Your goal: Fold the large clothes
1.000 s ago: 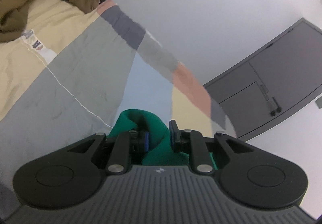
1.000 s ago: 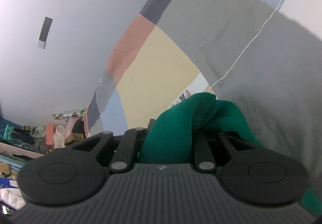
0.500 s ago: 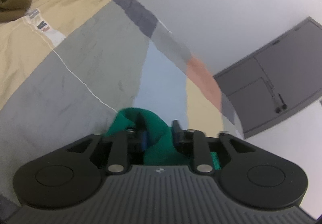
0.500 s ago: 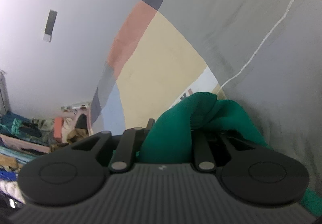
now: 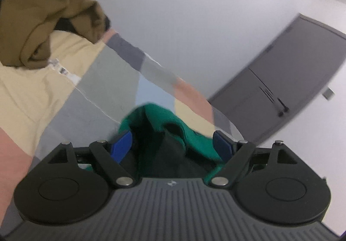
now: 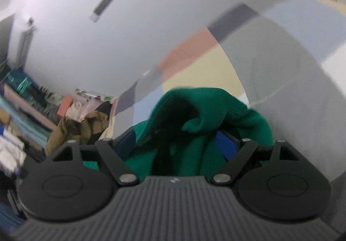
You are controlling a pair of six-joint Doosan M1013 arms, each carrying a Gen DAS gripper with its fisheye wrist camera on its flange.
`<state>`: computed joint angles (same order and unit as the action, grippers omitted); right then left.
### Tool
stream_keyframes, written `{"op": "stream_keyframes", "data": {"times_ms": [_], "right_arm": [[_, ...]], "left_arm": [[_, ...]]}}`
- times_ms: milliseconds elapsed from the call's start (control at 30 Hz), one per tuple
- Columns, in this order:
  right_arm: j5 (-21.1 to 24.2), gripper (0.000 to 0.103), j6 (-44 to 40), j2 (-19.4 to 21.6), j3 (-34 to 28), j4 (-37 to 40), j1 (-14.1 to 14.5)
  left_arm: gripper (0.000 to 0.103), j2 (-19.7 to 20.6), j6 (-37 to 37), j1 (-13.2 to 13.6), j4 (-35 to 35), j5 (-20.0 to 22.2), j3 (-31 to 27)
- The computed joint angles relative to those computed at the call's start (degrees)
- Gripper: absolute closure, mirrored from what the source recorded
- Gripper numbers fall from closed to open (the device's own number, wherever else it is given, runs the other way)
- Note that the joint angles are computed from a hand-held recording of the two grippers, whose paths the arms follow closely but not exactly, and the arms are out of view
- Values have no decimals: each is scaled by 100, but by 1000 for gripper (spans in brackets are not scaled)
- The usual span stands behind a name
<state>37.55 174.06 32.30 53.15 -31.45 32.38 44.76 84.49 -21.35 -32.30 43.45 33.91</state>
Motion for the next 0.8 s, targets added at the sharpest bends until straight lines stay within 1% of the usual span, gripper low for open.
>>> {"op": "stream_keyframes", "data": {"times_ms": [67,133,167,233,300,367,467,533,600,667,733,767,800], "right_arm": [[-91,19,-224,-100,103,-198,67],[-182,19,-719,-146,142,-114,122],[-162,19,-993,-129,96,7,141],[37,19,-1440,-27,-91,173,183],[352,20,-1907,152,-397,342,198],[735,21,-2306,377,-775,435,198],[1352,21,-2703,694,-1252,373,171],[1680,21,-2830,931,-1565,338,121],[1935,21,-2832,1144,-1848,432,49],[2037,21,-2845,1273,-1978,500,-6],[1966,20,-2962,1330,-2009,570,-40],[1934,22,-3041,1353,-2033,622,-55],[1887,31,-3149,1370,-2057,731,-70]], "left_arm": [[18,-84,149,-7,91,162,139],[18,-132,78,-62,426,264,228],[18,-102,13,-85,585,390,172],[18,6,-35,-137,838,684,-8],[18,88,9,-167,904,812,-120],[18,120,61,-206,999,830,-153],[18,184,287,-275,1241,737,-218],[18,203,325,-325,1508,634,-231],[18,264,368,-316,1480,556,-310],[18,401,239,-286,1433,535,-530],[18,581,27,-253,1416,562,-849],[19,702,-60,-231,1373,648,-1069],[19,846,-176,-214,1347,767,-1339]]}}
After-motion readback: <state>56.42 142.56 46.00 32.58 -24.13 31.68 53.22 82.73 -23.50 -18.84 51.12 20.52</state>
